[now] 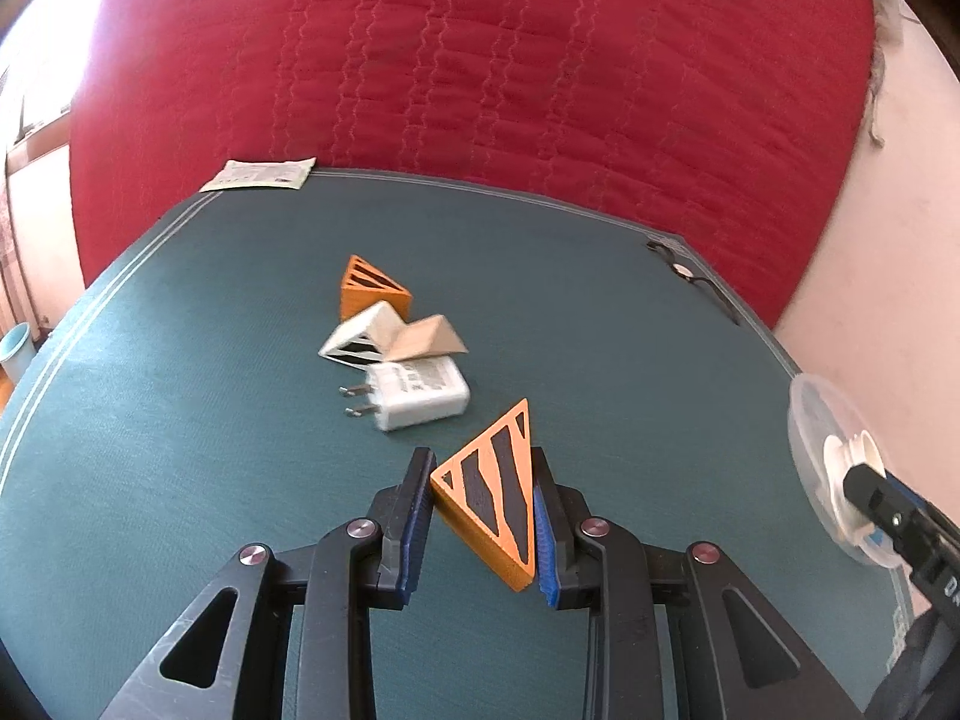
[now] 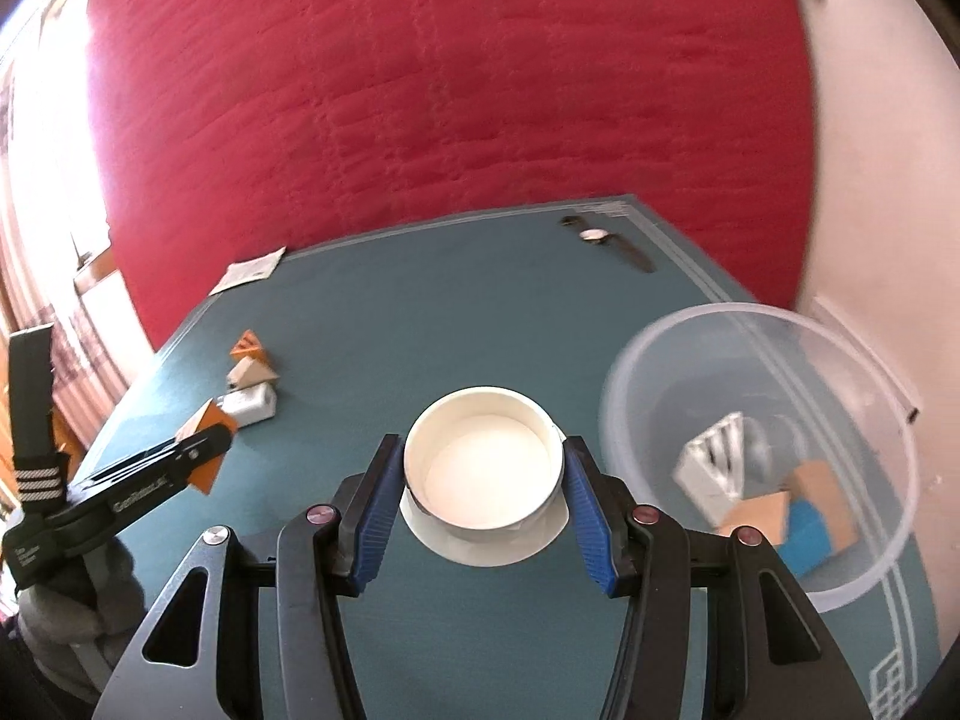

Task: Organize rigid objects
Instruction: 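Carry the white cup into the clear bowl with the right gripper while the left gripper carries the orange triangle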

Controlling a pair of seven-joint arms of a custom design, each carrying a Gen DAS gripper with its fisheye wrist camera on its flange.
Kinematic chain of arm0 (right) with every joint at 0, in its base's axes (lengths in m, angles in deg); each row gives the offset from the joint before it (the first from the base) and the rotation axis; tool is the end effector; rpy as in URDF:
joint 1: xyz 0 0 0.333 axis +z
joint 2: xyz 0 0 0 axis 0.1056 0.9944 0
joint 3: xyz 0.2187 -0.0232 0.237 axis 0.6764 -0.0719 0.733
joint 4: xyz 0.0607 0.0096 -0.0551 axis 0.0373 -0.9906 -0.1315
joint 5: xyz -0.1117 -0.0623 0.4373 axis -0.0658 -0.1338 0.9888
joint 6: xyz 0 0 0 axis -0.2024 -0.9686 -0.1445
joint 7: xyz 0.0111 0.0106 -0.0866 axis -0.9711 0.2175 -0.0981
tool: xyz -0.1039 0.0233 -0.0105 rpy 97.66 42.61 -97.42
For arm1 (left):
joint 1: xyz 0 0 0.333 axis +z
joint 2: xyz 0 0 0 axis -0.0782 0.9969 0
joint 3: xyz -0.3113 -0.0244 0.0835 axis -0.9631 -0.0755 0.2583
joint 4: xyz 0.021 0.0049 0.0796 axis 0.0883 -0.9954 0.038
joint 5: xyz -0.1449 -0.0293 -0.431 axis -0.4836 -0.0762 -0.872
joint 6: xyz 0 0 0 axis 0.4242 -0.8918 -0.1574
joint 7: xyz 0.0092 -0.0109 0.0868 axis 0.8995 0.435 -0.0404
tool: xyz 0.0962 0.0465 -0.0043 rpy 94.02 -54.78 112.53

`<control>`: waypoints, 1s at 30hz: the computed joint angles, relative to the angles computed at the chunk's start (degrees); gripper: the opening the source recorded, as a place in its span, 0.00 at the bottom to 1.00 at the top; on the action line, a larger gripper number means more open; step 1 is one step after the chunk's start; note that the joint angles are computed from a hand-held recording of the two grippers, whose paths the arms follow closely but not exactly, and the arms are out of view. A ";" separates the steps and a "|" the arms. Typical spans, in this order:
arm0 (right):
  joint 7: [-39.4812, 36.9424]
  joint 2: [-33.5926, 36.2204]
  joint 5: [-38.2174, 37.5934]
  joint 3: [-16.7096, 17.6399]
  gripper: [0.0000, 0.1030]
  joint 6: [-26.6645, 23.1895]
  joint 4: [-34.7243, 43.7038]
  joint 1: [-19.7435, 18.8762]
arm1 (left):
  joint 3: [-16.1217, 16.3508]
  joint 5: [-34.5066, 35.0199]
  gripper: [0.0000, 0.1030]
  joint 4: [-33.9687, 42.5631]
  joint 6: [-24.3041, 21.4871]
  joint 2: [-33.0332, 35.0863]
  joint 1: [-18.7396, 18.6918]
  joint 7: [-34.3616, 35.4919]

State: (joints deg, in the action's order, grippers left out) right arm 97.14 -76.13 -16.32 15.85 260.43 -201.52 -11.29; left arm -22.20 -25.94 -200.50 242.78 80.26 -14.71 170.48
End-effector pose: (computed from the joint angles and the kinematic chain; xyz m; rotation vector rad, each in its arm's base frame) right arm 0.4466 0.1122 0.4403 -1.3276 1.9503 -0.8072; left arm 0.5758 -0.2570 0.3962 -1.5579 2.1036 -1.1290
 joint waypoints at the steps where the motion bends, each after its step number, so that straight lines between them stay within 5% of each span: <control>1: 0.05 -0.46 0.01 -0.19 0.52 -0.29 -0.31 -0.06 | -0.26 -0.30 0.30 -0.11 -0.28 -0.21 -0.04 0.38; 11: 0.32 -7.27 0.85 -4.05 0.52 -3.40 -6.00 -0.37 | 0.55 1.18 0.30 -0.56 -1.77 -1.14 -3.18 0.02; 30: 2.96 -12.12 0.15 -4.89 0.52 -6.64 -10.18 -7.38 | 0.83 8.77 0.30 -0.84 -2.86 -1.18 -5.43 -4.92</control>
State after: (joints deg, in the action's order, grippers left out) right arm 100.10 -88.25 -16.16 10.97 253.79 -211.70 -18.68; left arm -21.37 -17.17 -201.34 239.93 79.08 -20.13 165.56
